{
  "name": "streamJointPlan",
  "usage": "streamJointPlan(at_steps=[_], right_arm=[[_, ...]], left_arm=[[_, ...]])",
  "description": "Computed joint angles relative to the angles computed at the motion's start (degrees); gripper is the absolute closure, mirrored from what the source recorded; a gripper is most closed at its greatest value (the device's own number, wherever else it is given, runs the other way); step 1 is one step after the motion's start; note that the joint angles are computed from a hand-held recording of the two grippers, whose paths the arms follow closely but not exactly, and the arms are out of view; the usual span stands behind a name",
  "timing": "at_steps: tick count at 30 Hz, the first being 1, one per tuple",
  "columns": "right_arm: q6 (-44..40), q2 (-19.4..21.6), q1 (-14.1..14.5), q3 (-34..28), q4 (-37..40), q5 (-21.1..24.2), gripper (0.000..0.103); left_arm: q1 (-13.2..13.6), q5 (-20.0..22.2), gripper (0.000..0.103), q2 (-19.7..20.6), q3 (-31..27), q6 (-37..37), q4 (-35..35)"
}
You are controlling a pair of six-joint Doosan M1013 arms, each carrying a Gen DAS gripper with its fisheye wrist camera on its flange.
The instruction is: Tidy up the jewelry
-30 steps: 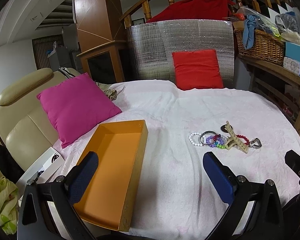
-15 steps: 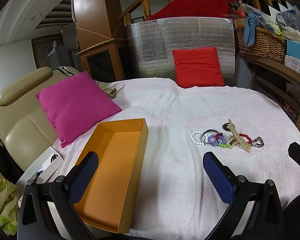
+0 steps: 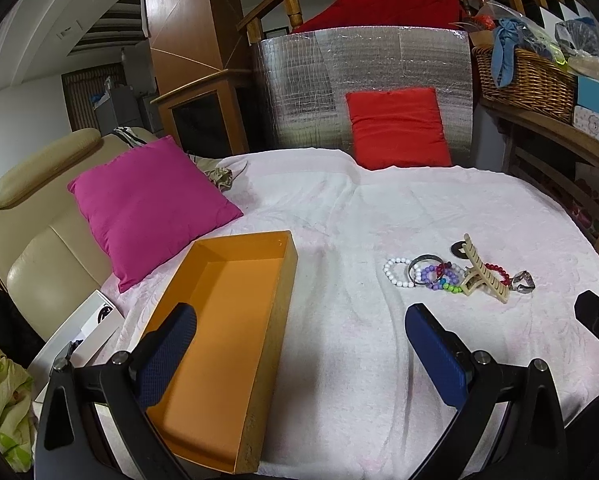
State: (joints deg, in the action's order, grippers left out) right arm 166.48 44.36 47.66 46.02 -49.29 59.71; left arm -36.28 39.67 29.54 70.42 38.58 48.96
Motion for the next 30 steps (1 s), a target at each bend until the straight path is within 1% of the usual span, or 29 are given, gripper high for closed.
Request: streamJointPlan(at_steps=[17, 25, 30], right_arm=[[-3.2, 1.7, -0.6, -2.6, 1.6, -0.3, 0.000], [-4.4, 2.3, -1.7, -3.2, 3.2, -1.8, 0.000], [-5.7, 3.0, -2.7, -3.8, 4.6, -3.0, 0.000]], left_arm=[[0.5, 0.6, 0.000, 0.9, -1.0, 0.8, -0.7], [0.6, 1.4, 0.000, 2.2, -2.6, 1.4, -0.5], [0.8, 2.6, 0.000, 4.0, -5.0, 3.0, -1.4]])
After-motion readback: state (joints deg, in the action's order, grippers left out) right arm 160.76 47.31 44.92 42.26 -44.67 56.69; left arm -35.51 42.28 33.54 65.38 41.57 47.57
